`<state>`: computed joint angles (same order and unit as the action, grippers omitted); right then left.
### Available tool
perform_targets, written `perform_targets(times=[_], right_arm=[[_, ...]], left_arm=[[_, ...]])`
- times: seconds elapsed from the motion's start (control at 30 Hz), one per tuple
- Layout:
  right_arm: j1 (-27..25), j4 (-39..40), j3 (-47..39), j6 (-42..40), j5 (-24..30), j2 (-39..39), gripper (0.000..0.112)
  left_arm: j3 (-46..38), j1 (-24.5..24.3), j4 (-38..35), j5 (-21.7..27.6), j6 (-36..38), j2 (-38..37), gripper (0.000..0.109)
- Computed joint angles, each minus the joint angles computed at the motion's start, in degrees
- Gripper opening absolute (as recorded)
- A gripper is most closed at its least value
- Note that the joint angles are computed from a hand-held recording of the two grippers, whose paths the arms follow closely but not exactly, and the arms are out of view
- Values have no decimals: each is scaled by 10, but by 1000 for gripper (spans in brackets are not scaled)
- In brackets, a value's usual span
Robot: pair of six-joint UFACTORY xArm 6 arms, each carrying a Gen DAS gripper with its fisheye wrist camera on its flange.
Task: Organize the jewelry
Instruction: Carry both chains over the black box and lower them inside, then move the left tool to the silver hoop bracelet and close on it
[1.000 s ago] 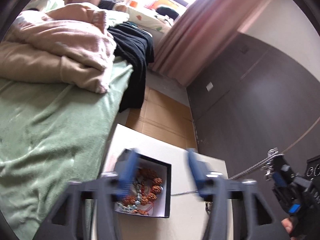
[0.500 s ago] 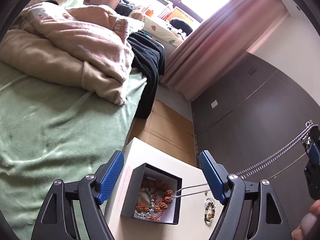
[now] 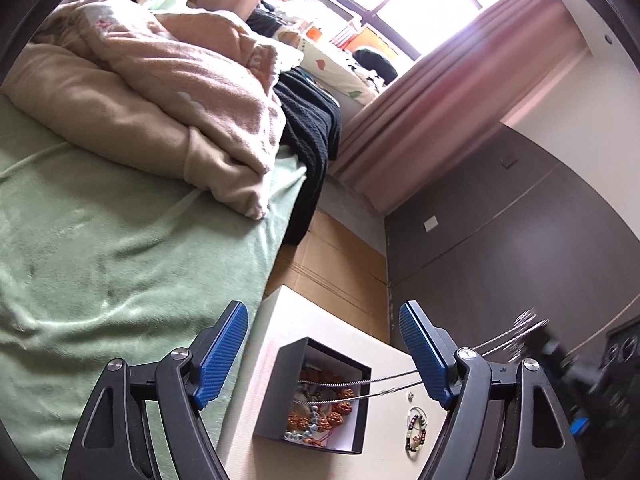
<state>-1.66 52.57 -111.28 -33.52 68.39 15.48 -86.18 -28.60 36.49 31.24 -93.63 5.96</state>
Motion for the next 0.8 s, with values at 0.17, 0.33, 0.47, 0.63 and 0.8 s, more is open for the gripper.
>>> perform_targets(times=[0.17, 0.33, 0.47, 0.63, 0.8], right_arm=[[7, -4, 28, -6, 7, 4, 21], [12, -9, 40, -4, 12, 13, 21], [21, -41, 17, 20, 40, 46, 30], [8, -48, 16, 33, 76, 66, 63], [-28, -32, 57, 25, 64, 45, 63]], left_arm=[[5, 2, 1, 3, -9, -3, 79], [5, 1, 8, 11, -18, -4, 79], [6, 1, 11, 17, -22, -6, 79], [-11, -4, 5, 32, -7, 5, 79], [-60, -19, -11, 72, 42, 39, 79]])
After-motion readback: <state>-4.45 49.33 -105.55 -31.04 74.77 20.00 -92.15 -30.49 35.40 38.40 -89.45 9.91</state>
